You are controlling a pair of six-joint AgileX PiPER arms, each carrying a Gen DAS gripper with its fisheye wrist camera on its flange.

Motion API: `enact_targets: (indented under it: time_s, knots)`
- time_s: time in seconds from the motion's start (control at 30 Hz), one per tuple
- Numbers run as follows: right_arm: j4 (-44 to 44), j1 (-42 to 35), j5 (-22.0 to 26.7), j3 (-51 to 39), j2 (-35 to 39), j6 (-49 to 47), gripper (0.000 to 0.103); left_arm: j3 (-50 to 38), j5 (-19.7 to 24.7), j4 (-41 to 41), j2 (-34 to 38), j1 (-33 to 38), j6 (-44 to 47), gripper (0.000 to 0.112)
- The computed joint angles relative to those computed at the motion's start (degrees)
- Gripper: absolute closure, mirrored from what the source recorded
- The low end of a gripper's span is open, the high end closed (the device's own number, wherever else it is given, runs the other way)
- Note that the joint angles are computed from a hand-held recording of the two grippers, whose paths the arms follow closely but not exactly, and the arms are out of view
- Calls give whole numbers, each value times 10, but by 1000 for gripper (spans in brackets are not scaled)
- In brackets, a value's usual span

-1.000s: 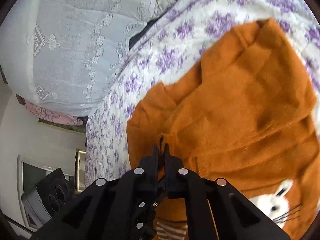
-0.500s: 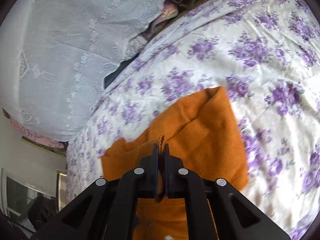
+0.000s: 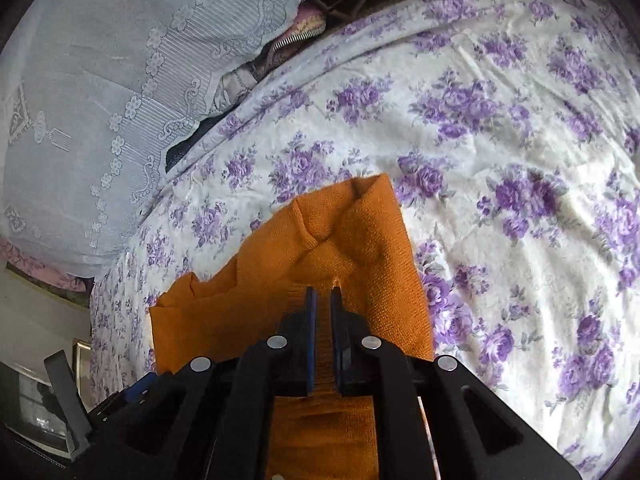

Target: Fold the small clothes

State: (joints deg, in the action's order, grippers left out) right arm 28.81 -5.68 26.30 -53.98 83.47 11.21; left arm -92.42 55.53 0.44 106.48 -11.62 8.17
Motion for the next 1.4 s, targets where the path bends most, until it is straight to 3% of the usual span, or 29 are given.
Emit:
enact_targets:
  time_s: [0.1,0.3,0.43,0.53,0.73,0.8,0.87,1.0,1.13,1.2,1.3,1.4]
  knots:
    - [-19,17,-4,1,-24,0,94,-12,0,-11,5,1,8,66]
    - [-49,56,-2,-9,18,18,94,-28,-10,39,37,-28,-15,51]
    - [-10,44,-5,7,47,-14,103,-27,-13,43,48,-21,-17,40]
    - [-50,51,-4,-2,29,15,96,-45,-11,15,44,-9,0,40]
    - [-59,54,9,-63,77,9,96,-149,28,26,109,-23,-18,41]
    - [-56,49,17,-75,107,5,103,-168,43,47,138,-30,-35,38]
    - [-8,38,3,-59,106,-35,103,-151,27,53,137,-29,-54,28]
    - [-47,47,7,-43,63,-1,97,-136,38,11,113,-8,-39,30]
    - [-40,56,8,1,5,-7,97,-36,-3,-34,33,14,4,30]
    - [-26,55,12,28,-8,-11,97,-4,-11,-25,20,12,12,30]
    - [33,48,-4,59,9,-62,103,33,-36,12,26,8,-6,20]
    - [22,41,19,50,-7,-34,100,9,-5,1,34,19,-18,18]
